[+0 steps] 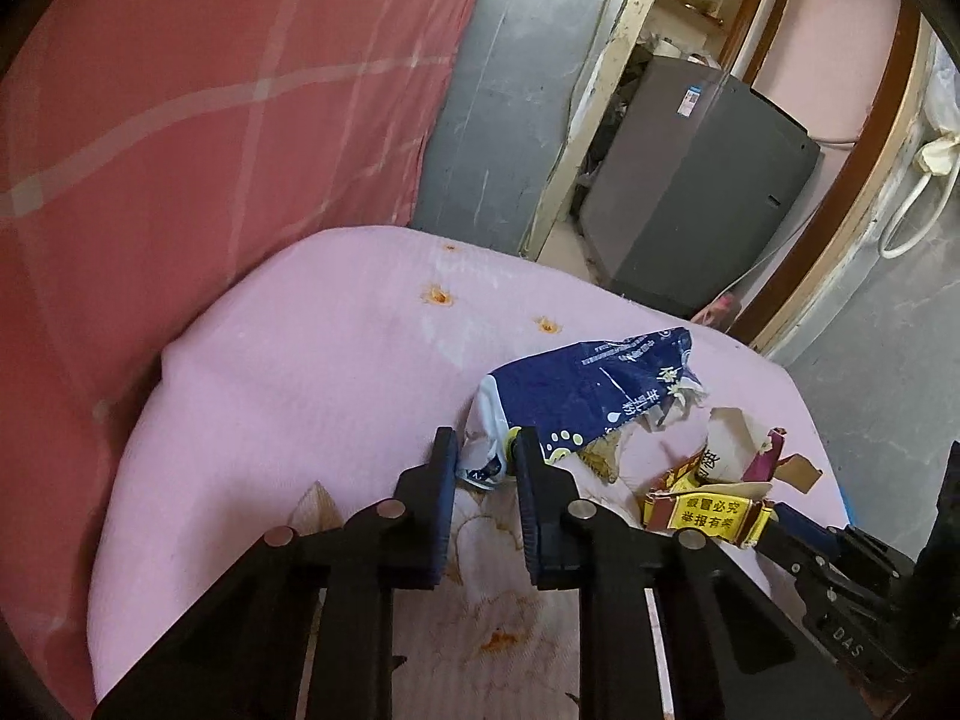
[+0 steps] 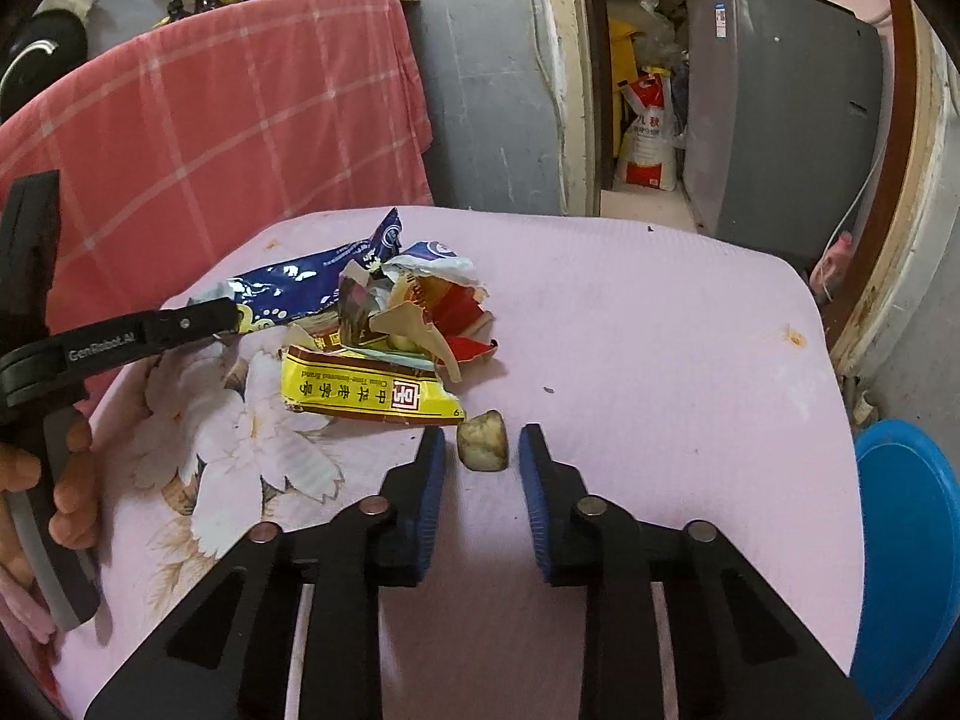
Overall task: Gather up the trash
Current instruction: 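Grasp the blue snack bag with the left tool while the right tool grasps the small nut, then lift the blue bag and nut and carry both tools over the blue bucket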
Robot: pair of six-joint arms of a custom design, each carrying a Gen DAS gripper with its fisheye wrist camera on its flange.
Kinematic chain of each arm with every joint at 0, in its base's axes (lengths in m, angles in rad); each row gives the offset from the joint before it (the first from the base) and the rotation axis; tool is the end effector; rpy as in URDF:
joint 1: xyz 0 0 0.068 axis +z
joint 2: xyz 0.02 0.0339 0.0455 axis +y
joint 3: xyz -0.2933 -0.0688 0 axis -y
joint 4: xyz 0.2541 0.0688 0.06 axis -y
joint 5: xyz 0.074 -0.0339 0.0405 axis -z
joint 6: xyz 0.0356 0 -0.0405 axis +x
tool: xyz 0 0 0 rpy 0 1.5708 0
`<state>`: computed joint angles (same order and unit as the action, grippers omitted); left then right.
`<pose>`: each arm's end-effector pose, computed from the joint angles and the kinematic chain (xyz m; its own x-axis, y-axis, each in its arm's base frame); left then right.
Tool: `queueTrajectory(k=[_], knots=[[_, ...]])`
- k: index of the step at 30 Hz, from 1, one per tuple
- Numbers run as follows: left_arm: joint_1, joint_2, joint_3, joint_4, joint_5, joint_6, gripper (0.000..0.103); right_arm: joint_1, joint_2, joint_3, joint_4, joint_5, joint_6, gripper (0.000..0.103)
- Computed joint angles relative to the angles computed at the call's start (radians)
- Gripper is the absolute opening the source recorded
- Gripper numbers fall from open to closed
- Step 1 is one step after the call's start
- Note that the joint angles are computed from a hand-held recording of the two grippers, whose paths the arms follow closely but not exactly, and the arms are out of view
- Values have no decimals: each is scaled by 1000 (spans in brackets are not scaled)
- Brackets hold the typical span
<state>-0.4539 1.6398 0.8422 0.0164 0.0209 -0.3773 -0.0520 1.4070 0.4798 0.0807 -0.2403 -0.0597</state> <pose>0.3039 -0.1491 0.1890 -0.7547 -0.0416 -0.6547 0.1868 0.9430 -0.2753 0.2447 -0.0043 0.1543 -0.7402 -0.0195 -0.6721 -0.1514 0.9787 0.1384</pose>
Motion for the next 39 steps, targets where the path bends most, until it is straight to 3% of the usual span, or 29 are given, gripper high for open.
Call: queueTrajectory(k=[9,18,30,36,39], knots=[[-55,-147,-116,45,-74,-41,10,-24,-41,-37,25,-38,9,14],[-187,-310,-244,96,-254,-84,9,-74,-294,-157,38,-119,39,14],[-411,-473,-304,131,-501,-47,9,-174,-763,-172,-190,-199,25,14],[-515,-496,-289,174,-592,-18,9,-315,-945,-130,-327,-310,-5,14],[-552,-485,-280,219,-614,-2,9,-454,-1012,-107,-396,-418,-48,14]])
